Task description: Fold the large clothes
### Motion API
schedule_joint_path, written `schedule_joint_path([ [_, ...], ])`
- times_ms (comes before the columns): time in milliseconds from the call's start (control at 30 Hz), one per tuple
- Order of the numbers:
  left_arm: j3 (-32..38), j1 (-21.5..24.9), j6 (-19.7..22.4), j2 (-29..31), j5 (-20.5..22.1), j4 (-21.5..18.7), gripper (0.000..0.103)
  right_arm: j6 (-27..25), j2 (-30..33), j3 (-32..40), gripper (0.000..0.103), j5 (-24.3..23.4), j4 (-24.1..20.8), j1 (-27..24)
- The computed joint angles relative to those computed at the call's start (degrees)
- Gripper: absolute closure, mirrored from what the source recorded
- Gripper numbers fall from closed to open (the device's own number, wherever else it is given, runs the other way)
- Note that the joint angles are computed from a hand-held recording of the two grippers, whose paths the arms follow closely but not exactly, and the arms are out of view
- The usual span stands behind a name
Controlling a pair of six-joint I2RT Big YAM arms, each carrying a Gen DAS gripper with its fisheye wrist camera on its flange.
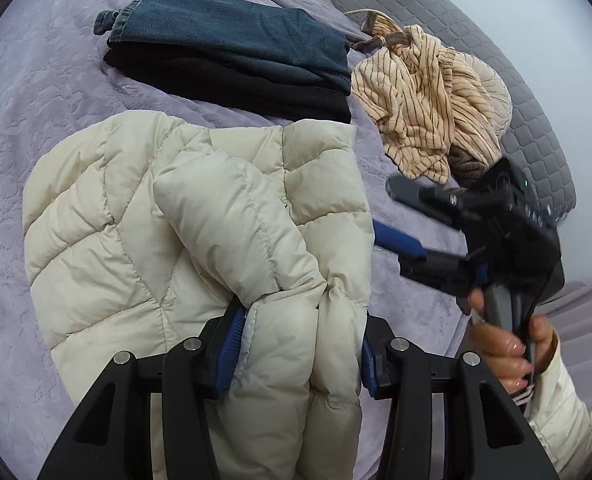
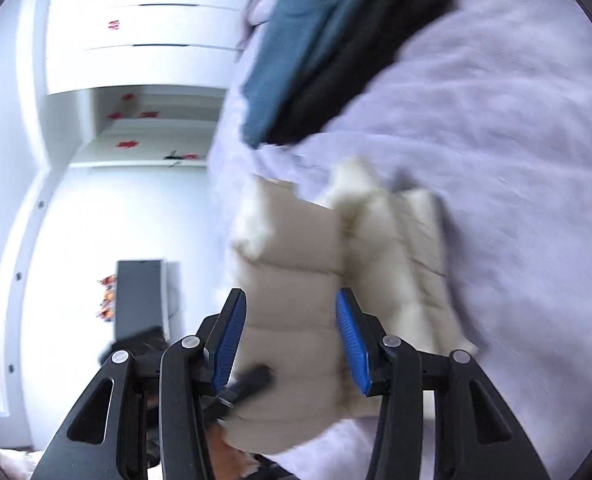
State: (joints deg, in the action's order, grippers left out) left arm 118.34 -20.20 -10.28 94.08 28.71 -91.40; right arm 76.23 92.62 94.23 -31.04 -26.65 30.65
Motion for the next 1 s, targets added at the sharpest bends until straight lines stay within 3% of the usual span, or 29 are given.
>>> schedule_joint_path([
  [33, 0.0, -0.1, 0.3, 0.0, -0.4, -0.1, 0.054, 0.0, 3.0, 4.0, 0.052, -2.0, 0.4, -0.4],
  [100, 0.2, -0.4, 0.6, 0.0, -1.1, -0.3, 0.054, -1.2, 6.9, 9.1, 0.054, -5.9, -2.9, -0.7],
  [167, 1.2, -0.6, 0.4, 0.5, -2.2, -0.9, 0.054, -4.2, 10.3, 14.3, 0.085, -7.8, -9.7, -0.3],
  [200, 1.9, -0.5, 0.4, 0.7, -2.6, -1.4, 0.054, -7.2, 13.2, 18.8, 0.092, -7.2, -16.1, 0.3],
  [267, 2.9, 0.2, 0.7, 0.4, -1.6, -1.8, 0.054, -12.6, 16.5, 24.1, 0.094, -4.8, -25.5, 1.0],
  [333, 4.5, 1.4, 2.2, -0.2, -0.7, -1.7, 0.054, -15.1, 15.6, 22.6, 0.094, -3.6, -29.0, 1.1],
  [400, 5.5, 3.5, 3.6, -1.1, -0.5, -1.2, 0.054, -14.5, 12.5, 15.4, 0.094, -3.5, -25.5, 1.2],
  [467, 5.6, 6.6, 4.0, -1.7, -1.5, -0.8, 0.054, -14.9, 11.9, 13.7, 0.094, -3.4, -24.6, 1.1],
  [567, 2.9, 12.0, 3.6, -2.3, -6.8, 0.0, 0.054, -16.5, 9.2, 9.2, 0.094, -3.0, -23.5, 1.2],
  [733, -6.3, 19.5, 0.6, -0.1, -11.7, 3.0, 0.054, -20.9, 12.1, 14.0, 0.094, -2.1, -26.9, 1.4],
  [867, -11.3, 21.4, -3.0, 1.7, -5.2, 7.8, 0.054, -24.8, 14.3, 17.8, 0.094, -2.1, -29.9, 1.4],
  [1000, -11.4, 18.3, 0.4, 1.8, -3.6, 10.5, 0.054, -28.2, 18.9, 24.1, 0.094, -3.7, -32.3, 1.4],
])
